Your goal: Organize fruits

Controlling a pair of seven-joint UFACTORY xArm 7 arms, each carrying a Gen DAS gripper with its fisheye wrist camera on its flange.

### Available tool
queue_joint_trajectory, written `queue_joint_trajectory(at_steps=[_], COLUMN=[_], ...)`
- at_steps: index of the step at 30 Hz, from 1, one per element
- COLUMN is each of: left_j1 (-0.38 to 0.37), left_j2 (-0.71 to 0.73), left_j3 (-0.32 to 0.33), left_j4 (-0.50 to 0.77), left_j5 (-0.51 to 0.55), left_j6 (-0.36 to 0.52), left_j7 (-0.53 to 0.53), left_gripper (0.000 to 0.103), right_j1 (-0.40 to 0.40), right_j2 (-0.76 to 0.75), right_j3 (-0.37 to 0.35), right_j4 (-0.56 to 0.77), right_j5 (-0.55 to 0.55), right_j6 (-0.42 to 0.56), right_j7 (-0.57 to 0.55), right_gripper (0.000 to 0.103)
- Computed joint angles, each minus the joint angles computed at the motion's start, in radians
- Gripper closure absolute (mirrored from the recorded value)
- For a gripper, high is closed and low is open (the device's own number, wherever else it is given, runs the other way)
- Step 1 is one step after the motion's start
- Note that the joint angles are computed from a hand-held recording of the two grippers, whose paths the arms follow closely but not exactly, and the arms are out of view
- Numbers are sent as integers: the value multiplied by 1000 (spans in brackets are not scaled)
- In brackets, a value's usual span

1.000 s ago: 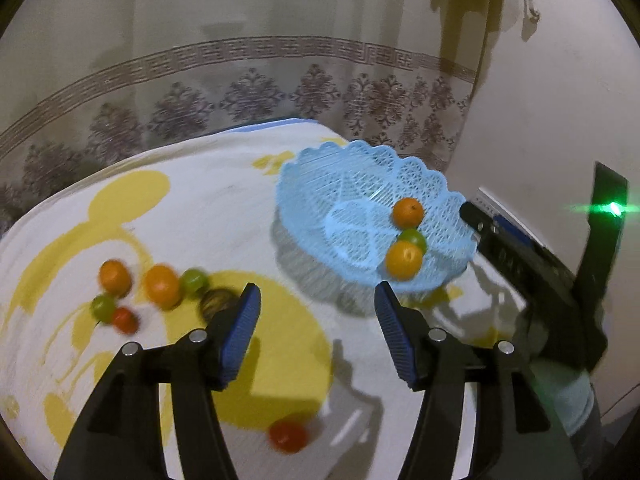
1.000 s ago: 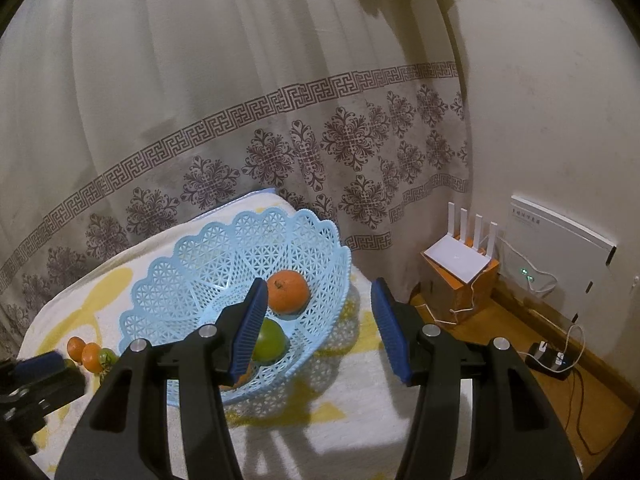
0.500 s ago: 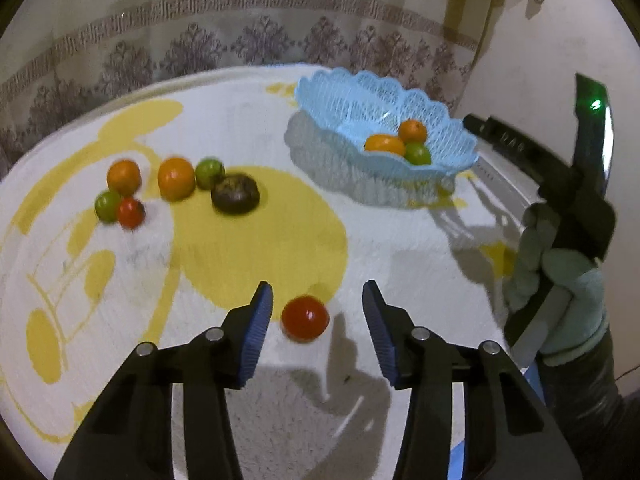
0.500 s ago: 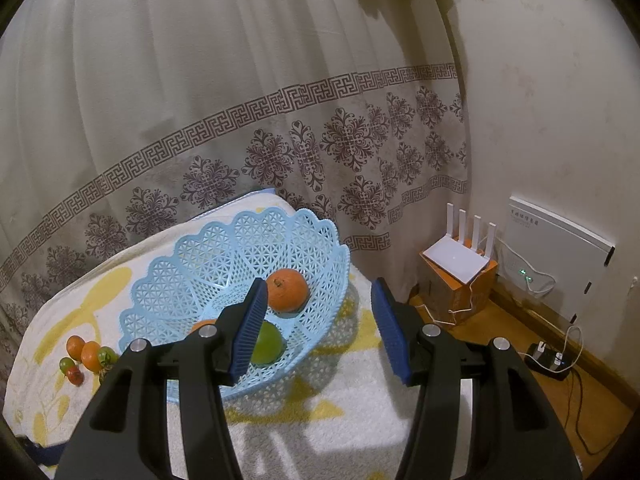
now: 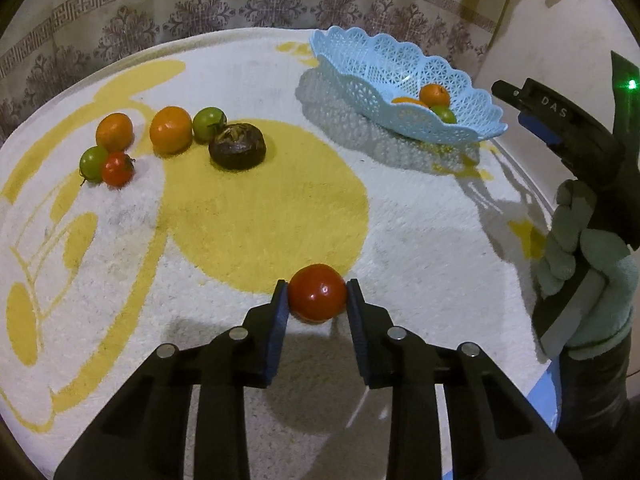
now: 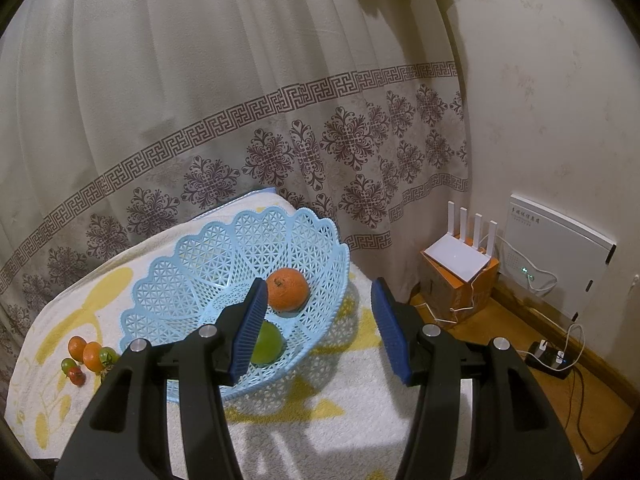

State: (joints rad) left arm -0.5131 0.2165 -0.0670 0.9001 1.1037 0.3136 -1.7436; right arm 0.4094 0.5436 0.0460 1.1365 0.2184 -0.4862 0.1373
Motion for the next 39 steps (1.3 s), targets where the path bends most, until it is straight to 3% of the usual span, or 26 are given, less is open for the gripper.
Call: queue_joint_trajectory(at_steps=[8,16,25,31,34,37,39], left_j1=[-4,-14,-54,-89,-91,-117,-127], left_j2=[-8,61,210,257,259,241,224], left_j3=[-5,3,72,133,140,174,187], left_j4=[64,247,440,477,466,446,436], left_j5=[19,99,21,-40,-109,-84,-50], left_j6=[39,59,18,-2,16,20,27], left_j7=[28,72,192,227,258,213,171], left_gripper=[75,74,74,74,64,61,51], right_j1=[1,-2,-3,20,45,55,46], right_j2=[0,2,4,6,8,10,8], right_j3=[1,3,3,-12,-27,-31,-24], right_j4=[-3,0,1,3,5,9,7], right_j5=[2,0,-3,30,65,86,84], right_j6=[-2,-3,-4,-5,-14,-20,-20], right_j7=[0,2,3,-6,-20,-30,-28], right_gripper=[47,47,47,47,47,47,47])
